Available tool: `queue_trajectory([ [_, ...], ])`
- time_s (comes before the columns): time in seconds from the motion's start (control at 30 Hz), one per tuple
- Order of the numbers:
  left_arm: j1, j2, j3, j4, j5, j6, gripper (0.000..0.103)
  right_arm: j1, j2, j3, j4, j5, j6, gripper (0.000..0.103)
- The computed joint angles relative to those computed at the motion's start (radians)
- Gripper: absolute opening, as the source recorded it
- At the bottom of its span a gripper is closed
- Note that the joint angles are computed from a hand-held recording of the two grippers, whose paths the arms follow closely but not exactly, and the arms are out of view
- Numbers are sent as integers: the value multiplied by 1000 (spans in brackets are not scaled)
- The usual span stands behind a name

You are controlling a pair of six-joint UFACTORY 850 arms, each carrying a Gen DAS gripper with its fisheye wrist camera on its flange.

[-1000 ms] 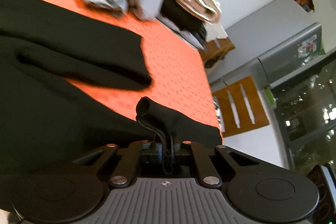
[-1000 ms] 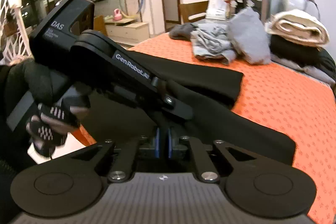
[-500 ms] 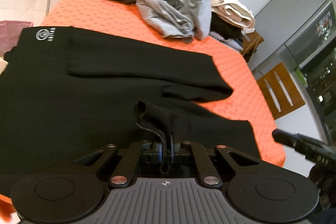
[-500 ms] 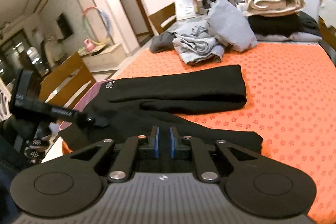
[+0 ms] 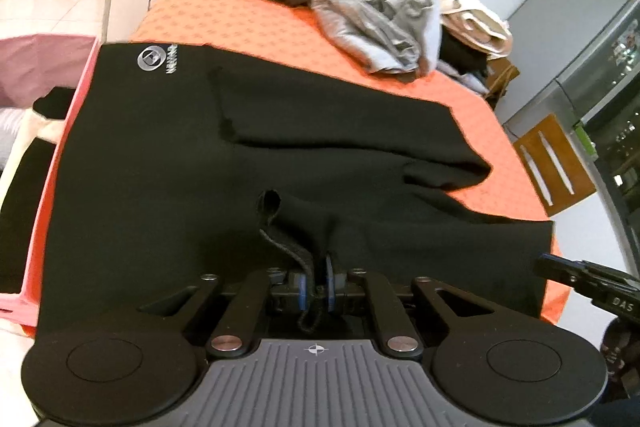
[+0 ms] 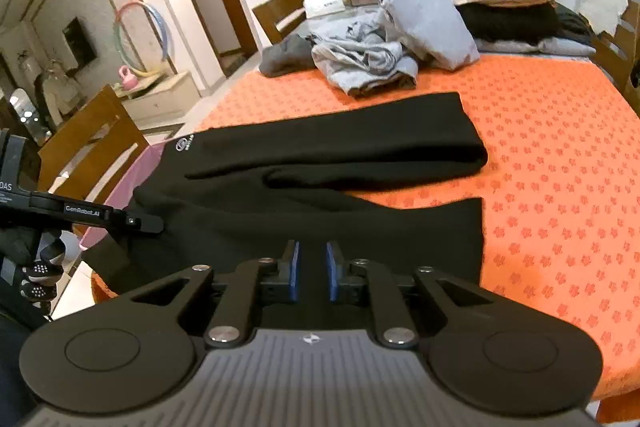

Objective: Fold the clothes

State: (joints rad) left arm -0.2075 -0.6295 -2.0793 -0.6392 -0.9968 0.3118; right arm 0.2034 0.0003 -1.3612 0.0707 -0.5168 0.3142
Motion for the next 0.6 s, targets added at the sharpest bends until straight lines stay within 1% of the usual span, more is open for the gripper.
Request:
queue_trajectory([
  [0.03, 3, -6, -4, 8, -6, -14, 26, 7, -4, -1, -29, -3, 34, 18],
  [0.1, 11, -11, -4, 9, -10, -24, 31, 19, -8, 0, -70, -9, 86, 20],
  [0.2, 27, 25, 37, -21, 26, 41, 49, 34, -9, 2, -131, -19, 159, 23],
  [0.3, 45, 65, 72, -42, 74, 114, 50, 43, -4, 7, -177, -24, 212, 25],
  [0.4, 49, 69, 60, -80, 84, 211, 48, 50, 4, 16, -230, -29, 269, 26],
  [0.5, 33, 34, 10, -75, 42, 288, 40, 53, 16, 28, -283, -32, 334, 27],
  [0.6, 6, -5, -29, -71, 1, 348, 38, 61, 33, 45, -355, -38, 416, 28],
])
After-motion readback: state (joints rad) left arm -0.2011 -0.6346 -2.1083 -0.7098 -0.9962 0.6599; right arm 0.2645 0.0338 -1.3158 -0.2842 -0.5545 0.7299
